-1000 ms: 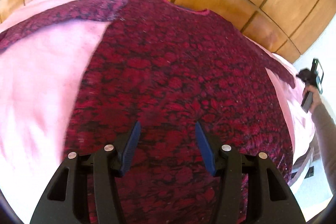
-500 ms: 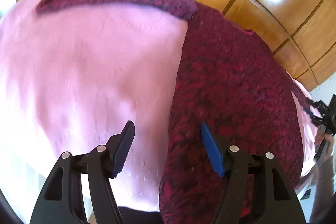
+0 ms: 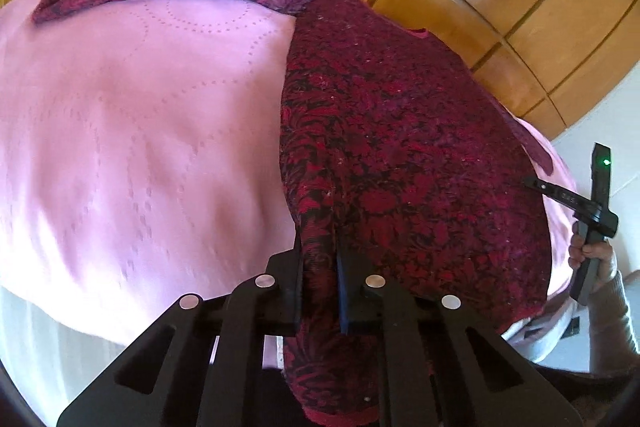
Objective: Fold small clothes
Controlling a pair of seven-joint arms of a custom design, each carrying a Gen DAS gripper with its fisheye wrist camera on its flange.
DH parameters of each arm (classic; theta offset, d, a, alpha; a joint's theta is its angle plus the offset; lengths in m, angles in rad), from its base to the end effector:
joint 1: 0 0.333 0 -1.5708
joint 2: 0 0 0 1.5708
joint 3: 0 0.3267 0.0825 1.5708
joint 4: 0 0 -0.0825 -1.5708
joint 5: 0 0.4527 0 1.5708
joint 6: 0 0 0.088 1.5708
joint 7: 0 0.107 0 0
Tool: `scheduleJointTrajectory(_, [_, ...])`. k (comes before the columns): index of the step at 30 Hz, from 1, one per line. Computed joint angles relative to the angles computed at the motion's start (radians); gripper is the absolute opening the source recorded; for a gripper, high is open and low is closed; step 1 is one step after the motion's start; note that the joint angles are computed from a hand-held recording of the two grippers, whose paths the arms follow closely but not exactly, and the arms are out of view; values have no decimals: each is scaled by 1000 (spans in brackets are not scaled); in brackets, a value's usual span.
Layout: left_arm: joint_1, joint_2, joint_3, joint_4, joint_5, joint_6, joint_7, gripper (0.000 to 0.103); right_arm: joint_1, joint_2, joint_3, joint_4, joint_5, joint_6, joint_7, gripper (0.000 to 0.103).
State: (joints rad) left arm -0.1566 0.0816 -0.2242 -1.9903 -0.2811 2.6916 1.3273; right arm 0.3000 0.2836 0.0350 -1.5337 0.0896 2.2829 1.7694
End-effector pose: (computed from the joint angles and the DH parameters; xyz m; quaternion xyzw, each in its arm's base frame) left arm 0.6343 -0.2409 0.4708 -0.6975 0.6413 -0.3167 0.0442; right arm 0.7147 0.2478 0.5372 -0.7176 0.6557 -0.0757 0.2222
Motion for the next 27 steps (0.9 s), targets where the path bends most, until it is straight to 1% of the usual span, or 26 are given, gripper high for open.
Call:
scheduleJointTrajectory(2, [-10,14,7,13,82,-26,-53,11,8,25,-12,29,-40,-33,18,10])
scheduleJointTrajectory(3, [-11,27,10,26,102,-33,-80,13,5,30,-10,27,-33,-39,20,10])
scheduleJointTrajectory(4, [-4,35,6,34,72,-38,-78,16,3,31,-10,24,-28,-35,22,13])
scheduleJointTrajectory(5, [4,37,2,38,50,-38,-69,20,5,34,-10,27,-29,-33,28,19])
scheduleJointTrajectory(6, [7,30,2,31,42,-18,-72,24,11,53,-11,54,-36,-40,43,24])
scheduleJointTrajectory(7, [13,18,2,15,26,30,-72,34,15,49,-16,51,-49,-30,57,39])
scheduleJointTrajectory(8, [17,10,6,2,20,66,-84,41,18,43,-20,45,-61,-18,69,51])
scheduleJointTrajectory(9, [18,3,17,-8,42,97,-131,56,25,38,-28,43,-84,6,96,53])
scheduleJointTrajectory(10, [21,1,40,-16,96,140,-231,59,31,34,-31,40,-100,30,121,55])
scheduleJointTrajectory(11, [27,-2,50,-23,122,157,-281,59,34,33,-31,42,-108,54,137,61])
scheduleJointTrajectory(13, [46,12,82,-8,198,171,-417,59,43,50,-23,65,-107,109,160,70])
scheduleJointTrajectory(14, [54,21,101,3,254,174,-497,59,47,69,-14,91,-97,126,158,71])
scheduleJointTrajectory(16, [69,48,143,37,376,173,-648,59,56,116,3,152,-77,131,133,70])
scheduleJointTrajectory(17, [80,61,155,56,413,166,-700,59,66,149,8,193,-72,125,123,70])
scheduleJointTrajectory(18, [97,77,160,76,423,162,-735,59,77,196,17,254,-66,105,104,70])
scheduleJointTrajectory(20, [128,114,177,121,436,162,-818,59,114,281,11,361,-83,70,92,70])
scheduleJointTrajectory(21, [141,133,184,146,443,157,-851,59,130,298,6,382,-91,57,87,70])
scheduleJointTrajectory(24, [189,206,192,242,434,138,-906,59,186,391,-31,496,-146,2,111,72])
scheduleJointTrajectory(25, [204,236,192,282,430,121,-910,59,196,400,-40,501,-159,-3,114,75])
scheduleJointTrajectory(27, [224,274,194,338,438,93,-910,59,208,397,-53,481,-182,26,123,80])
